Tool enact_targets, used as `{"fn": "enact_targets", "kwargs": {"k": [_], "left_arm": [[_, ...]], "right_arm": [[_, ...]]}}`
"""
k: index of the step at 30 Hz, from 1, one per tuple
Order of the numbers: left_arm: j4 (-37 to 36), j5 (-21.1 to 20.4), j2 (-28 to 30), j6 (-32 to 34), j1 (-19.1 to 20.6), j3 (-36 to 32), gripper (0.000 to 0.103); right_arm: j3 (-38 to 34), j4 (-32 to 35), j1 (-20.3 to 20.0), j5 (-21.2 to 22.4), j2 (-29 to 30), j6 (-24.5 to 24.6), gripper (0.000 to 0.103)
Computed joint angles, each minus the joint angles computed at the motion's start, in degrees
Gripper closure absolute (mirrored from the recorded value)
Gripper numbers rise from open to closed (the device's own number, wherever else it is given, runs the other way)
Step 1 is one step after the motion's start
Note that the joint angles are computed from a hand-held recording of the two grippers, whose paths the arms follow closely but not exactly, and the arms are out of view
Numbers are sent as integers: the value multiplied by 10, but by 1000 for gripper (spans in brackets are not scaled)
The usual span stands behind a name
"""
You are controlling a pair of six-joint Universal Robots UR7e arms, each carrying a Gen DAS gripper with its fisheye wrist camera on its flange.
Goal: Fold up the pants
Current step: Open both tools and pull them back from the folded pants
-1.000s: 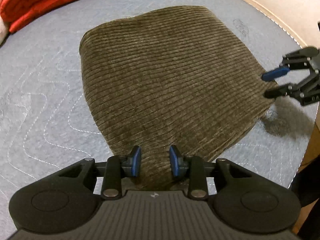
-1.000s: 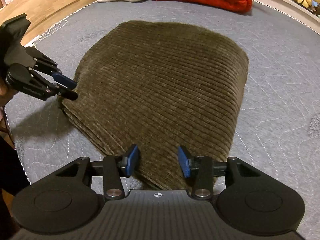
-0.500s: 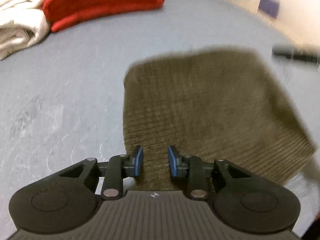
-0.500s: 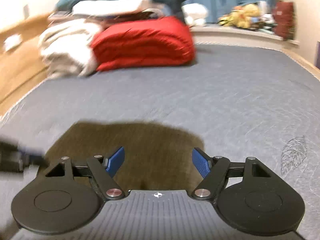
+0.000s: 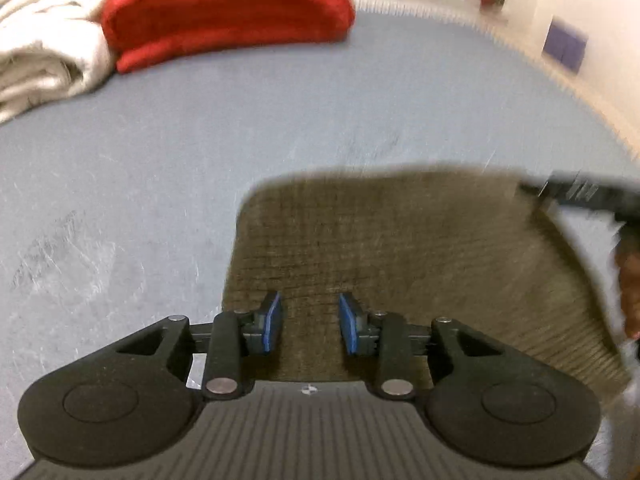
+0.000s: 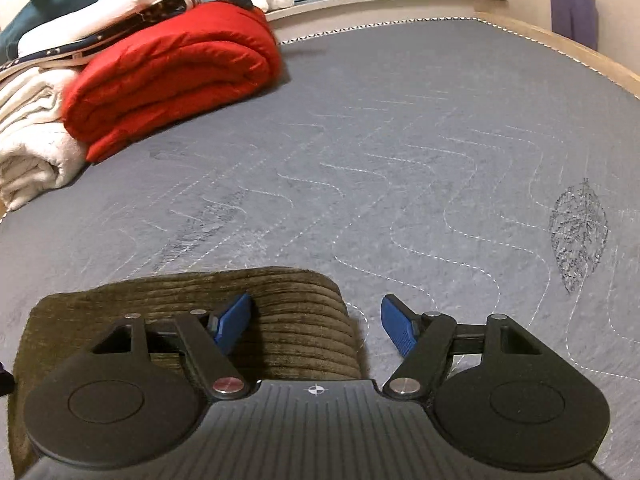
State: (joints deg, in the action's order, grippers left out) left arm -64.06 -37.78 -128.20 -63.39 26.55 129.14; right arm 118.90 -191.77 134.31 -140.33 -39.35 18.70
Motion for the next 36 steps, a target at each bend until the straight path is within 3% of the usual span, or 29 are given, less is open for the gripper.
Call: {"fn": "enact_targets", "kwargs": {"k": [4, 7, 12, 15, 16, 19, 22, 24, 26, 28, 31, 33, 36], "left_arm": [[-15, 7, 21, -8, 7, 1, 65], [8, 8, 10, -27, -11, -4, 53], [87, 6, -19, -61, -61, -24, 45], [108, -19, -41, -56, -96, -25, 31], [113, -28, -48, -52, -107, -22, 31], [120, -63, -59, -38, -125, -16, 31], [109, -93, -54, -5, -99, -3, 31], [120, -109, -50, 16, -93, 13, 19], [151, -112, -48, -6, -119, 17, 18], [176, -122, -34, -50, -136, 7, 18], [254, -131, -33, -151, -216, -6, 15], [328, -140, -26, -250, -287, -16, 2], [404, -167, -28, -364, -395, -24, 1]], "right_arm": [[-9, 4, 3, -13, 7, -19, 29], [-3, 11, 3, -6, -7, -3, 25], [15, 12, 32, -14, -43, -17, 21], [36, 10, 55, 7, -73, -44, 15], [44, 17, 61, 16, -84, -51, 15], [72, 66, 76, 60, -124, -55, 12], [97, 134, 81, 118, -159, -45, 6], [106, 204, 74, 172, -179, -39, 3], [98, 300, 78, 176, -176, -43, 3], [99, 315, 93, 150, -169, -50, 2], [87, 328, 115, 121, -185, 0, 3], [86, 297, 138, 93, -196, 5, 3], [80, 230, 181, 21, -194, 16, 2]]}}
